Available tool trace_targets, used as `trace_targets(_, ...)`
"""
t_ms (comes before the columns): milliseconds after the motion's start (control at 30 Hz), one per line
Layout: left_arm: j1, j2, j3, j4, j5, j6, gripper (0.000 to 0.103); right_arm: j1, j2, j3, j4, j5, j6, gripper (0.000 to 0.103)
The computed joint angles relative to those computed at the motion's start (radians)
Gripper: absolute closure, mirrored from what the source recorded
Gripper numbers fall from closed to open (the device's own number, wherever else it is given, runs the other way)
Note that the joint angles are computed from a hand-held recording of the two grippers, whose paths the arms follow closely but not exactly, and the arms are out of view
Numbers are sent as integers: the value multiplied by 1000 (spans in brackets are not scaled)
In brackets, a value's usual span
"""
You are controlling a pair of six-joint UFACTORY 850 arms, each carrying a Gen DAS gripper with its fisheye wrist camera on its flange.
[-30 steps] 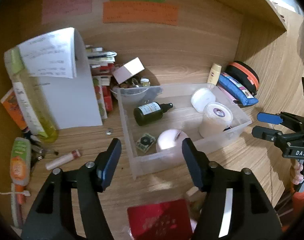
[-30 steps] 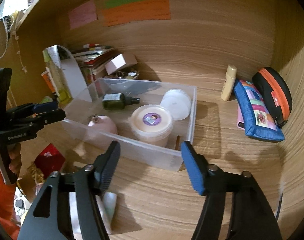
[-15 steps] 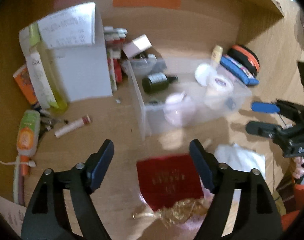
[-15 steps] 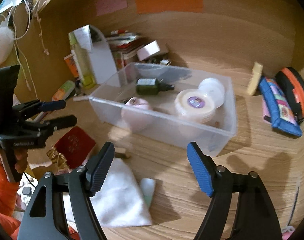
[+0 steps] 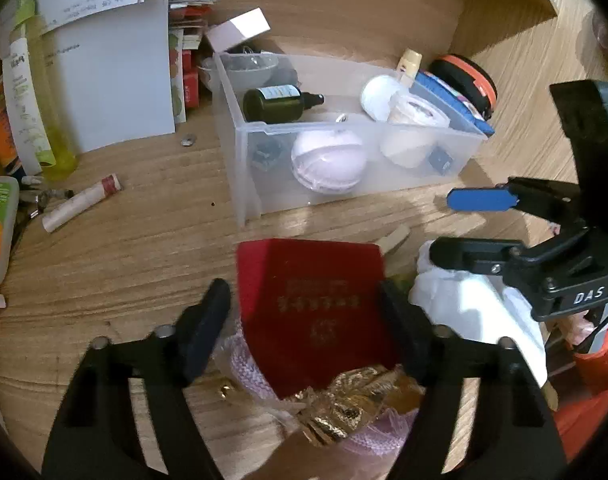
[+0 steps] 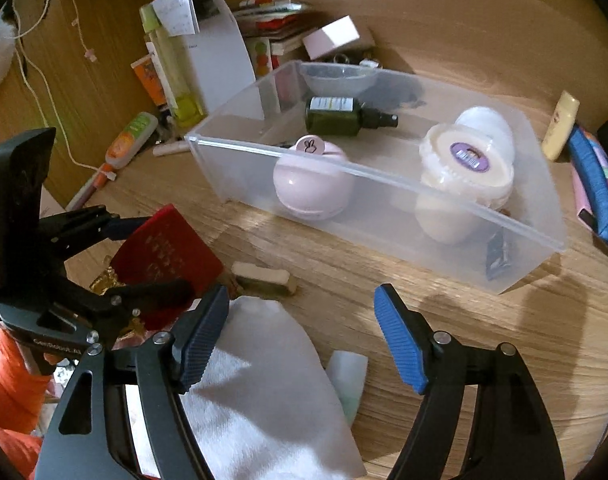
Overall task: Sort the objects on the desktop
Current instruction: 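Grasp the red pouch with the left tool while the right tool closes on the beige stick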
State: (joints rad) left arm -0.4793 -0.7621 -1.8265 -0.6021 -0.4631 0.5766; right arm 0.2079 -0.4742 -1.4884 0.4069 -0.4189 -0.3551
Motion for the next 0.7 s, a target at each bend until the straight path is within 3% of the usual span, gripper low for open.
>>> trace_targets(133, 12, 22, 37, -92, 30, 78, 53, 1, -34, -47, -12, -50, 20, 31)
trace_targets(233, 19, 41, 65, -90, 74, 71, 82, 3, -64, -90, -11, -90, 26, 31)
trace_targets(267, 26, 42, 66, -119, 67, 92, 85, 2, -75, -106, -1, -107, 21, 31)
trace_targets(433, 49, 60, 98, -250, 82, 175, 93, 17, -137, -188, -24, -184, 35, 31)
trace_targets(500, 51, 67, 108, -276, 98, 194, 94, 26, -154, -207, -55, -193, 56, 40)
trace_targets(567, 51, 79, 122, -304, 117, 218, 94, 27, -168, -225, -42, -217, 40, 57)
trace_targets(633, 52, 91, 133, -336, 133, 249, 94, 31, -164, -219, -52, -206, 40, 64)
trace_targets(700, 54, 102, 140, -372, 143, 283, 95, 32, -158, -211, -43, -199, 34, 64)
